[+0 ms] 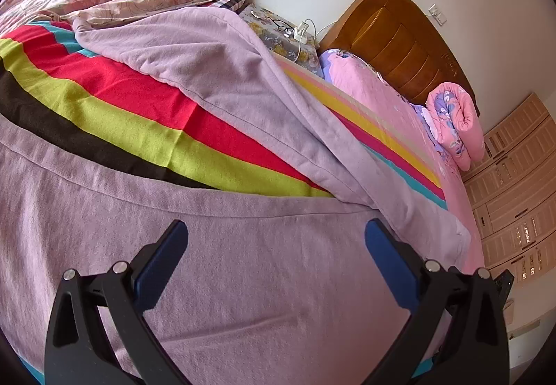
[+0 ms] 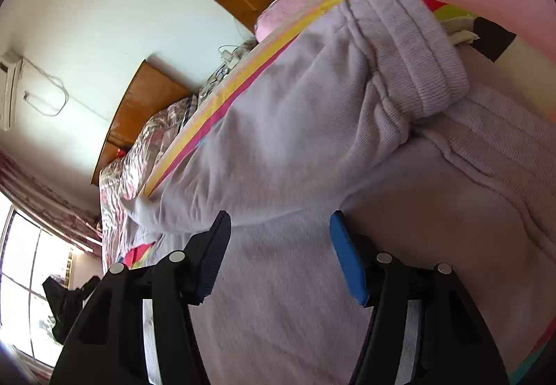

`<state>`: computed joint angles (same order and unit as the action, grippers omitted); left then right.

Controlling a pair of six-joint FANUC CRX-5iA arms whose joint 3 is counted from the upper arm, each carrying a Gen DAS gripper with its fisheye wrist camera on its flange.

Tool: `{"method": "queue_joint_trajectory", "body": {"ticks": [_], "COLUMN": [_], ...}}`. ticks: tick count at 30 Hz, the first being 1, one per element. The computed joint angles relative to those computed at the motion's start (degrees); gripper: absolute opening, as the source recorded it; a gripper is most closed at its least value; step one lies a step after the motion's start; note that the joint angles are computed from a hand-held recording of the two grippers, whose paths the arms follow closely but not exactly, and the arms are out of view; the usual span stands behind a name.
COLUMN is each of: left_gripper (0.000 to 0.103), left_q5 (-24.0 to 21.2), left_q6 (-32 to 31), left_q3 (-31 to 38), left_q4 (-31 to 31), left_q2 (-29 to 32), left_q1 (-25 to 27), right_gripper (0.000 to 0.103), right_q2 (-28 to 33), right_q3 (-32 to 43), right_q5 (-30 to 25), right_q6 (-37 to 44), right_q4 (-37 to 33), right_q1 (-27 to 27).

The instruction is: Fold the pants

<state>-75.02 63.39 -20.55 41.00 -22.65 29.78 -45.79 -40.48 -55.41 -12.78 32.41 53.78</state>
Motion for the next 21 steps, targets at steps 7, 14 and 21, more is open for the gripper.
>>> {"method": "queue_joint_trajectory", "body": {"ticks": [7,14,21], "left_gripper": [0.102,0.101,0.079], "left_q5": [-0.22,-2.65,-8.85], "left_q6": [0.63,14.07,29.07], "left_q3": [4.77,21.88,43.12], "left_q4": [1.06,1.97,-13.86], "left_q2": [5.67,22.95,36.7], "left_q1": [-4.01,-11.78,-17.54], "right_gripper": [0.012,0.011,0.011], "right_q2": [2.41,0.54,-1.79], "right_q3": [-1.63,-3.45,-5.84], "right_q5": [3.8,4.98,8.94], "right_q6": [-6.72,-5.66,-6.07], "right_q4": [4.0,6.18,5.4], "right_q1": [-5.83,-5.72,-7.39]}}
